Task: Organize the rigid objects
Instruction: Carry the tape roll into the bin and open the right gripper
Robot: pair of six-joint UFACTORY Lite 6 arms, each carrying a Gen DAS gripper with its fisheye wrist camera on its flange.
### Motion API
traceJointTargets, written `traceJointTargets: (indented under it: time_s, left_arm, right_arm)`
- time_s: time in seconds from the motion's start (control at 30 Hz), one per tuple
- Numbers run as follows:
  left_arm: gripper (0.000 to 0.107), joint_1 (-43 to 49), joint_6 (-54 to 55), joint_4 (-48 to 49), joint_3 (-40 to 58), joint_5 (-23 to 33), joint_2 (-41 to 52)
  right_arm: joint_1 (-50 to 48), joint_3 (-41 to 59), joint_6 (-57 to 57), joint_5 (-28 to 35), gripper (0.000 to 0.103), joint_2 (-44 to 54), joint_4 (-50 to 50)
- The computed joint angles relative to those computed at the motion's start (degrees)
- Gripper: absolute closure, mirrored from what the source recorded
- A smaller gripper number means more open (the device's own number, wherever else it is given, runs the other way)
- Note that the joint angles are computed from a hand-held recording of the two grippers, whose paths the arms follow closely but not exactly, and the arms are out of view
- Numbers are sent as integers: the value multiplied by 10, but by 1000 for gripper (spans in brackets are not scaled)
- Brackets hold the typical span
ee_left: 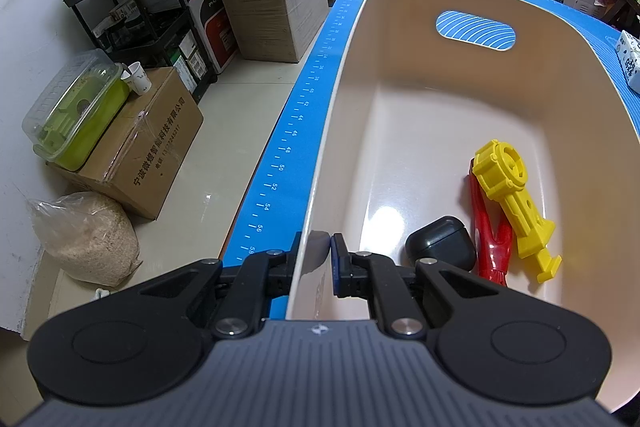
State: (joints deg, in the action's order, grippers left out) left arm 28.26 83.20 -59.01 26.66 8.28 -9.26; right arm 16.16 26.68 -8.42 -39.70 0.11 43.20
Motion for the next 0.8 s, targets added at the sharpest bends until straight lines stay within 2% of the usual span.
traceJointTargets:
  time_s: [0.2,0.33,0.5,0.7,0.8]
  left_arm:
    - [94,-5,2,-5,-2,-1,-1]
    - [94,-4,14,-17,-2,-1,-1]
    - [94,-4,23,-24,-3,-2,-1]
    - [94,-10,14,-17,-1,-5,0]
    - [94,-11,11,-15,-1,-6,0]
  right_arm:
    - [92,-24,-15,-36,87,-88,16]
    - [158,-14,-23,-44,87,-102,-6]
    - [211,24,-8,-20,87,-81,-66]
    - [248,90,41,42,87,-11,-170]
    - [272,123,34,65,87,31,-181]
